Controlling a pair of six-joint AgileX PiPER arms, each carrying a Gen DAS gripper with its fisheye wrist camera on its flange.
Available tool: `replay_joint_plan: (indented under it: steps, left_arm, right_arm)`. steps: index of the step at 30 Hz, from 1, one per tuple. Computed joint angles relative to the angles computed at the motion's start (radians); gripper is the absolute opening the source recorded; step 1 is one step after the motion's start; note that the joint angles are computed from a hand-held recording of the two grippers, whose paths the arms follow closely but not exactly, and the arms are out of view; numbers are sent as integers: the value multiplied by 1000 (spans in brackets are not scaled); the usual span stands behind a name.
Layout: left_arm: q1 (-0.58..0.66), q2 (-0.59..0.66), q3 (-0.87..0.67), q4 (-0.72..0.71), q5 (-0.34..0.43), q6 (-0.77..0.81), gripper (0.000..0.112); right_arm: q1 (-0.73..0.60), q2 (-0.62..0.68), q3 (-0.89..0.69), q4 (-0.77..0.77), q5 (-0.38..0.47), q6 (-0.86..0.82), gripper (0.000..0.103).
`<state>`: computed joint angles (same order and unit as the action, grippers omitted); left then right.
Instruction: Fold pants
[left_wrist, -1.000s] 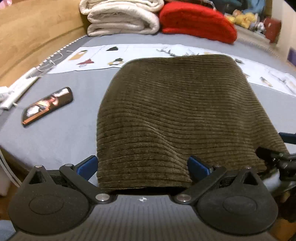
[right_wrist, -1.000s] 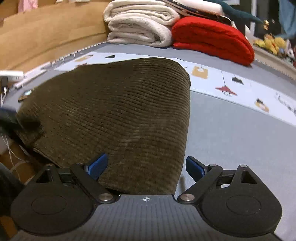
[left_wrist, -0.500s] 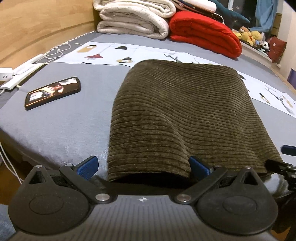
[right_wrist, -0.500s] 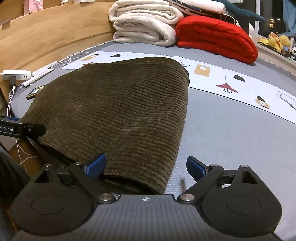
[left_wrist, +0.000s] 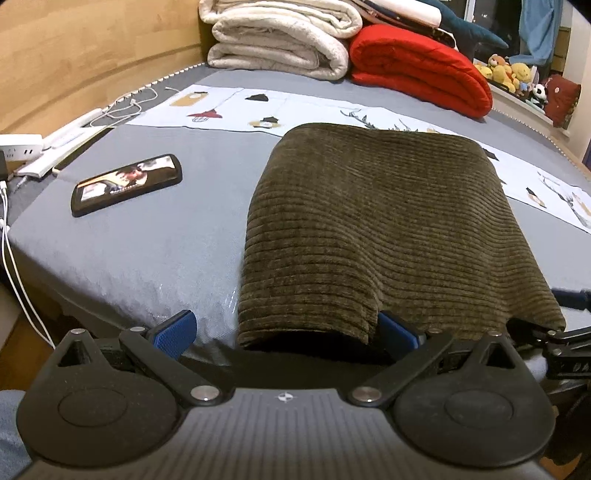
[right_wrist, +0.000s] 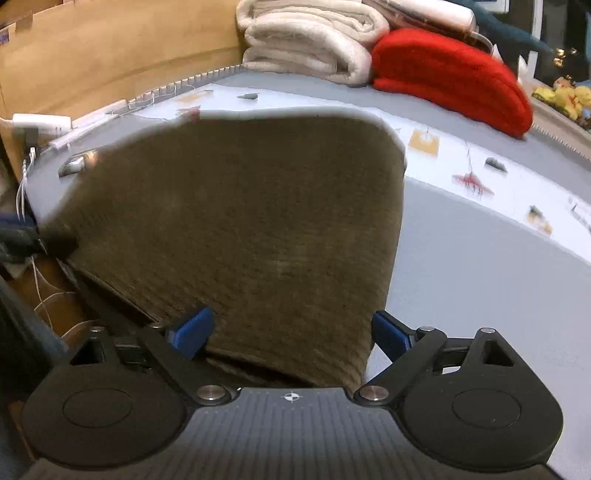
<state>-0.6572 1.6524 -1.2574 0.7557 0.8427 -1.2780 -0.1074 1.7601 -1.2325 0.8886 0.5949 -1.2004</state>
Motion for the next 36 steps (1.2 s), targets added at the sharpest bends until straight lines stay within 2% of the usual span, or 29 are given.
replay_joint_plan:
  steps: [3, 4, 7, 9, 10, 11, 14, 19, 21, 24, 27, 28, 32, 36]
  left_arm:
    - [5, 1, 0, -14, 1, 13, 103]
    - [5, 2, -2, -16, 4, 15, 103]
    - [10, -2, -13, -54, 16, 25, 103]
    - [35, -22, -11, -141, 2, 59, 103]
    - [51, -38, -4, -195, -8, 85, 103]
    - [58, -60, 13, -232, -25, 99, 103]
    - [32, -107, 34, -210, -4, 81, 103]
    - [-7, -128, -38, -121, 49, 65, 103]
    - [-8, -112, -86, -62, 58, 57, 103]
    - [37, -37, -195, -49, 42, 123, 103]
    - [108, 90, -371, -169, 51, 286, 103]
    - [128, 124, -410, -197, 31, 338, 103]
    - [180, 276, -582, -226, 57, 438, 103]
    - [244, 401, -694, -277, 85, 488, 103]
  right_arm:
    - [-66, 63, -98, -45, 171, 164, 99]
    - [-74, 67, -111, -64, 196, 191, 99]
    - [-72, 32, -66, -104, 175, 133, 98]
    - [-46, -7, -8, -185, 92, 132, 93]
    - [-56, -19, 1, -165, 102, 118, 91]
    - [-84, -27, -1, -106, 151, 89, 91]
    - [-133, -38, -61, -27, 265, 98, 92]
    - [-141, -30, -177, 53, 299, 88, 92]
    - [-118, -1, -233, 57, 268, 94, 92]
    - [-73, 38, -294, 38, 190, 116, 92]
    - [-38, 131, -421, -13, 167, 193, 86]
    - [-27, 168, -475, -45, 169, 241, 84]
    - [18, 315, -698, -156, 181, 426, 84]
    - [72, 492, -986, -298, 240, 584, 84]
